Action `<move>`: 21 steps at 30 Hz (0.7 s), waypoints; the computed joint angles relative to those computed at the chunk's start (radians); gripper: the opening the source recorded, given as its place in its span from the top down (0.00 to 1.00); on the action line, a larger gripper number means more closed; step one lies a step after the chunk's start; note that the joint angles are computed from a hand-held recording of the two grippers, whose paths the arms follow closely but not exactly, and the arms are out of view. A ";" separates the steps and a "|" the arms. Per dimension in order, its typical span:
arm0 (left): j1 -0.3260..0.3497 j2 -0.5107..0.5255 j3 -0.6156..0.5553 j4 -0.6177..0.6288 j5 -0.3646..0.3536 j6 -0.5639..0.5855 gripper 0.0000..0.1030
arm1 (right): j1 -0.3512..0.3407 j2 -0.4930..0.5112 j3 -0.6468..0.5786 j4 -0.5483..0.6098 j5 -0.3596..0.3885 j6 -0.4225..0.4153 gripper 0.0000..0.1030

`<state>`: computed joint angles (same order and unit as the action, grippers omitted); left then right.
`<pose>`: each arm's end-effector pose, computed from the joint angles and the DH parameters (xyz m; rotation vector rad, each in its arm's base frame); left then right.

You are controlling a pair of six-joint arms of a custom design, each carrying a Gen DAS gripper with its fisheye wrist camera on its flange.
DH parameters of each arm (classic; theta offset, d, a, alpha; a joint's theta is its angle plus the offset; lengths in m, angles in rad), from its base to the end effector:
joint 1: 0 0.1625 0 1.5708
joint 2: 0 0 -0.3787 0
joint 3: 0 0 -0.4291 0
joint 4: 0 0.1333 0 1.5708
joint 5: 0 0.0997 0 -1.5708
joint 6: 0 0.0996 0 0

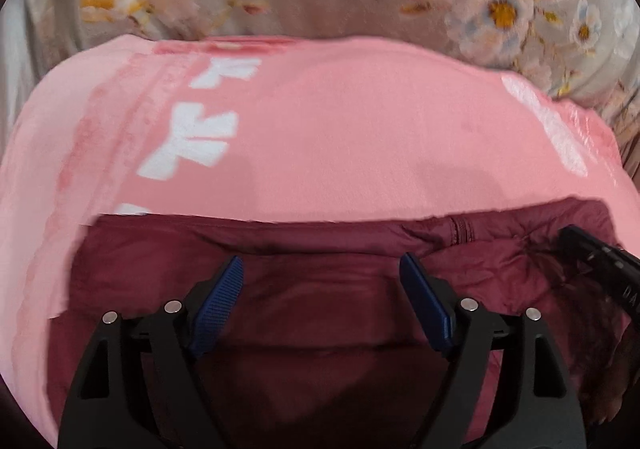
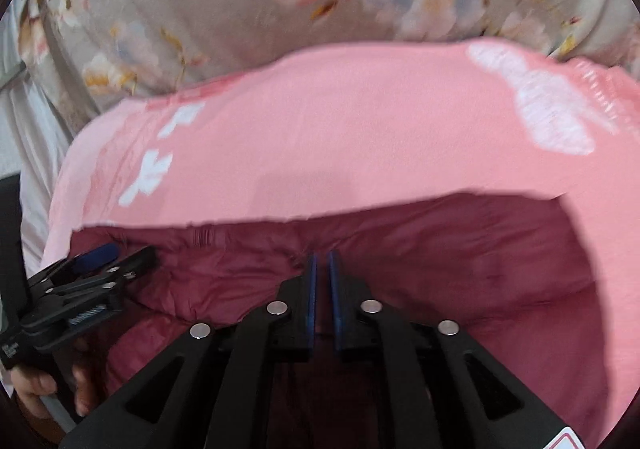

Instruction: Fold large clothes

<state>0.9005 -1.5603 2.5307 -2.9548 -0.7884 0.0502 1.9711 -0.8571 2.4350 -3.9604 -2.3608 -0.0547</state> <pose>-0.0679 -0.4133 0.1625 0.6529 2.3237 -0.7831 0.1996 -0.3112 0.0438 0.1156 -2.3005 1.1223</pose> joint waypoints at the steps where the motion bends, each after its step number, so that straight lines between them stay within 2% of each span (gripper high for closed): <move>1: -0.002 -0.065 0.007 0.038 0.004 -0.009 0.24 | 0.005 -0.038 0.018 0.017 -0.032 0.012 0.86; 3: 0.015 -0.156 -0.003 0.116 0.023 -0.033 0.24 | -0.016 -0.119 0.062 0.067 -0.084 0.059 0.86; 5: 0.047 -0.186 -0.021 0.152 0.048 -0.046 0.24 | -0.064 -0.160 0.098 0.082 -0.122 0.098 0.86; 6: 0.075 -0.189 -0.034 0.160 0.071 -0.051 0.24 | -0.086 -0.176 0.114 0.090 -0.116 0.115 0.86; 8: 0.119 -0.177 -0.053 0.175 0.091 -0.063 0.25 | -0.145 -0.199 0.154 0.067 -0.058 0.130 0.87; 9: 0.143 -0.171 -0.060 0.183 0.087 -0.071 0.24 | -0.154 -0.193 0.158 0.052 -0.051 0.129 0.92; 13: 0.214 -0.148 -0.059 0.120 0.031 -0.060 0.22 | -0.163 -0.151 0.147 0.015 -0.064 0.091 0.93; 17: 0.241 -0.139 -0.053 0.068 -0.001 -0.048 0.19 | -0.188 -0.129 0.155 -0.037 -0.029 0.075 0.93; 21: 0.234 -0.132 -0.043 0.047 0.012 -0.043 0.18 | -0.218 -0.129 0.175 -0.079 0.024 0.080 0.95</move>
